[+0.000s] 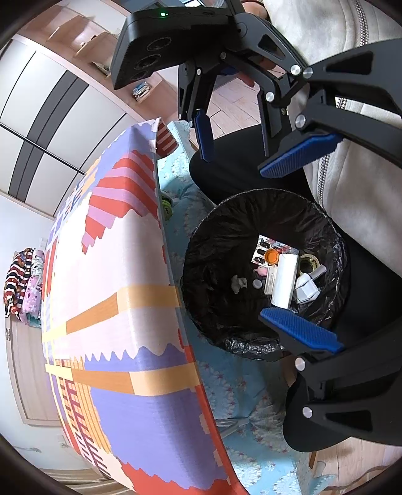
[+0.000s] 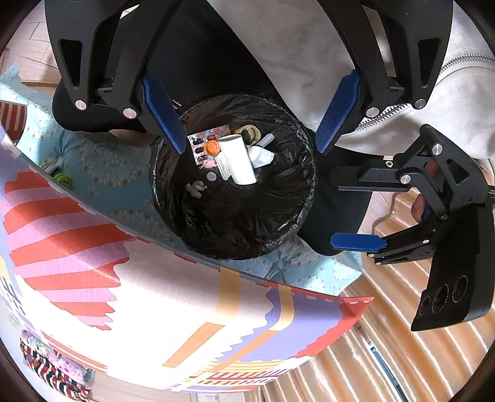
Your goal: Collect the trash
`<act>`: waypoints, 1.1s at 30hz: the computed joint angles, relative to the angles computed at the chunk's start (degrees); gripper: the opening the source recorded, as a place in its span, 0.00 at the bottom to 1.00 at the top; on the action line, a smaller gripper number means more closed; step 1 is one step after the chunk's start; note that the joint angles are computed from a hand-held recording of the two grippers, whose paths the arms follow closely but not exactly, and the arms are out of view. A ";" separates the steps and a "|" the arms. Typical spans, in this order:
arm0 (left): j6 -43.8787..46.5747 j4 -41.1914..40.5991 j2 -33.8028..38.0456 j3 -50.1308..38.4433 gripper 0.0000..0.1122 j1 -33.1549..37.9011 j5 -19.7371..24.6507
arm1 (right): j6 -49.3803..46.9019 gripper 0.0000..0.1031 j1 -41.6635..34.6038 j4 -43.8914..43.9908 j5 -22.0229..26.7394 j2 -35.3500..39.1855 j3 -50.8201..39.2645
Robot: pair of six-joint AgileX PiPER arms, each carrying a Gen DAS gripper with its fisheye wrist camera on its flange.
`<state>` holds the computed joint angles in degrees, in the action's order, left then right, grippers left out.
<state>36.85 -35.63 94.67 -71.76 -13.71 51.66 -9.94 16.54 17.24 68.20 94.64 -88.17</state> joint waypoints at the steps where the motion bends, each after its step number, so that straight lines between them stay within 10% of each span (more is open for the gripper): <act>1: 0.01 0.03 0.08 -0.06 0.74 -0.04 -0.05 | 0.07 0.83 0.01 -0.06 0.09 -0.05 -0.11; 33: 0.38 -0.02 -0.18 -0.18 0.74 -0.22 0.14 | 0.65 0.83 0.02 -0.55 0.07 -0.17 -0.40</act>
